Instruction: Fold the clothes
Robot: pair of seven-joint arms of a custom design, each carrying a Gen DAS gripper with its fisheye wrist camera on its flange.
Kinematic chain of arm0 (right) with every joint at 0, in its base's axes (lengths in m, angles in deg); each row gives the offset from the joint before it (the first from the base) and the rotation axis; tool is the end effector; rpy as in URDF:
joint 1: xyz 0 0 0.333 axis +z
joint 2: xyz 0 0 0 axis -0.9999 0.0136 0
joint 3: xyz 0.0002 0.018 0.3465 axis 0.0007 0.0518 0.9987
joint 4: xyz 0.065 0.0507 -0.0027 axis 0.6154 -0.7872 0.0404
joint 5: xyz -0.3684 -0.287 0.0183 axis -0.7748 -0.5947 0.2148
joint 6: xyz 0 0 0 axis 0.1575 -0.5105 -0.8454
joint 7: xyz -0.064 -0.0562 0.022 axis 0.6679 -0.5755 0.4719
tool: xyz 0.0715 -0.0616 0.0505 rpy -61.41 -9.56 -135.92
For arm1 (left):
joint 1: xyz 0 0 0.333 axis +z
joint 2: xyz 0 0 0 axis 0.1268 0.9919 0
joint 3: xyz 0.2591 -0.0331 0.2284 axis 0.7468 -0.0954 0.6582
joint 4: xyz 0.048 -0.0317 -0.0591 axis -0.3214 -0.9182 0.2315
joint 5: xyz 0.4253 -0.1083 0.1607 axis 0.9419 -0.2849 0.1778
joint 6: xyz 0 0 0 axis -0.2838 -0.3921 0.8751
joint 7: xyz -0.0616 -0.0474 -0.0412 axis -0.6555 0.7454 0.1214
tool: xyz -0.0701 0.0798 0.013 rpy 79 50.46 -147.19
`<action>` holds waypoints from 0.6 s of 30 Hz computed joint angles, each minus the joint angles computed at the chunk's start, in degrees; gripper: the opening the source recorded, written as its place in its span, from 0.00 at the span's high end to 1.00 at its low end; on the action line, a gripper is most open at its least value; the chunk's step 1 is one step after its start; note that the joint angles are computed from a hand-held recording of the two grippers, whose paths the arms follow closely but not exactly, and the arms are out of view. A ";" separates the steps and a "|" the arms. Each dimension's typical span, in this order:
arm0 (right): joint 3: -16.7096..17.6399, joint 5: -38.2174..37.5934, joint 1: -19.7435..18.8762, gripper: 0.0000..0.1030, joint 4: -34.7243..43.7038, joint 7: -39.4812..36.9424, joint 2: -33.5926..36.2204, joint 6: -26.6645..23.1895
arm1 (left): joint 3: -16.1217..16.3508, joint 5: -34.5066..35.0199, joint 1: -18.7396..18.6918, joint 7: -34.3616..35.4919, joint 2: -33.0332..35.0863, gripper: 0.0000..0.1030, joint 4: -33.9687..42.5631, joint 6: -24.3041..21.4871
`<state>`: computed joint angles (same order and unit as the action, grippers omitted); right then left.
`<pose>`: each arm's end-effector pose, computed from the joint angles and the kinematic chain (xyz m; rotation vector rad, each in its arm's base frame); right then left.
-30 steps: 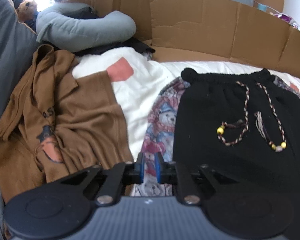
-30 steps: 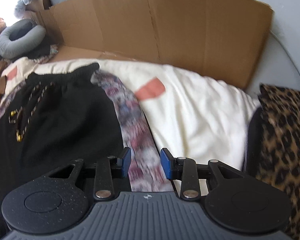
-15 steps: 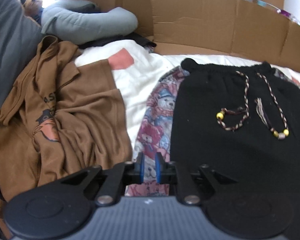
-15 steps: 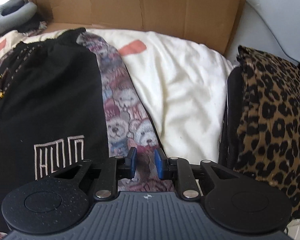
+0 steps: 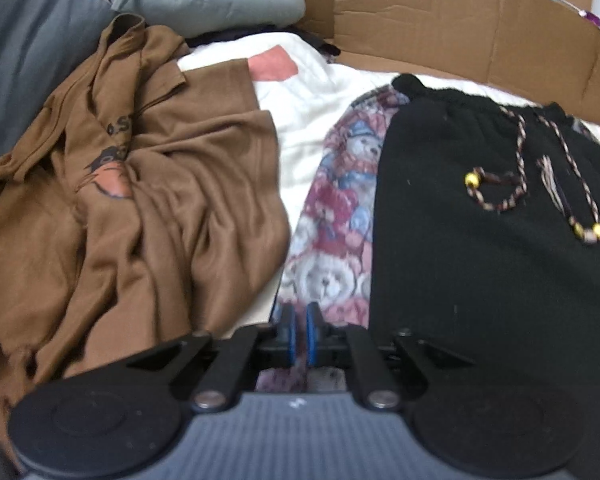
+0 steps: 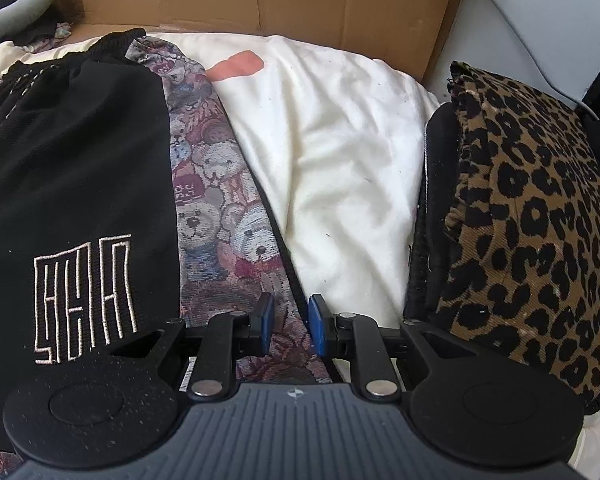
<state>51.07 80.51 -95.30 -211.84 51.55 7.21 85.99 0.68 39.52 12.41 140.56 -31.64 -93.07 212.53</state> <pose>0.6077 -0.0890 0.2920 -2.1012 1.7872 -0.5659 0.6495 -0.1202 0.2939 -1.3752 2.2930 -0.6568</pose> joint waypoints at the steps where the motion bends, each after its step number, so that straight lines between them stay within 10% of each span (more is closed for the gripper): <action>1: -0.19 -0.35 0.17 0.76 0.03 0.29 -0.03 -0.08 | -0.03 0.03 0.22 0.18 -0.43 0.93 -0.51 -0.12; 18: -0.49 8.47 1.16 0.75 -2.21 -5.73 -4.85 -4.04 | 5.13 0.77 -2.51 3.31 -8.78 0.93 -9.72 -2.34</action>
<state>50.59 88.97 -94.14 -214.05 45.81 2.36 81.96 5.81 40.29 9.90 143.88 -40.41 -102.78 210.19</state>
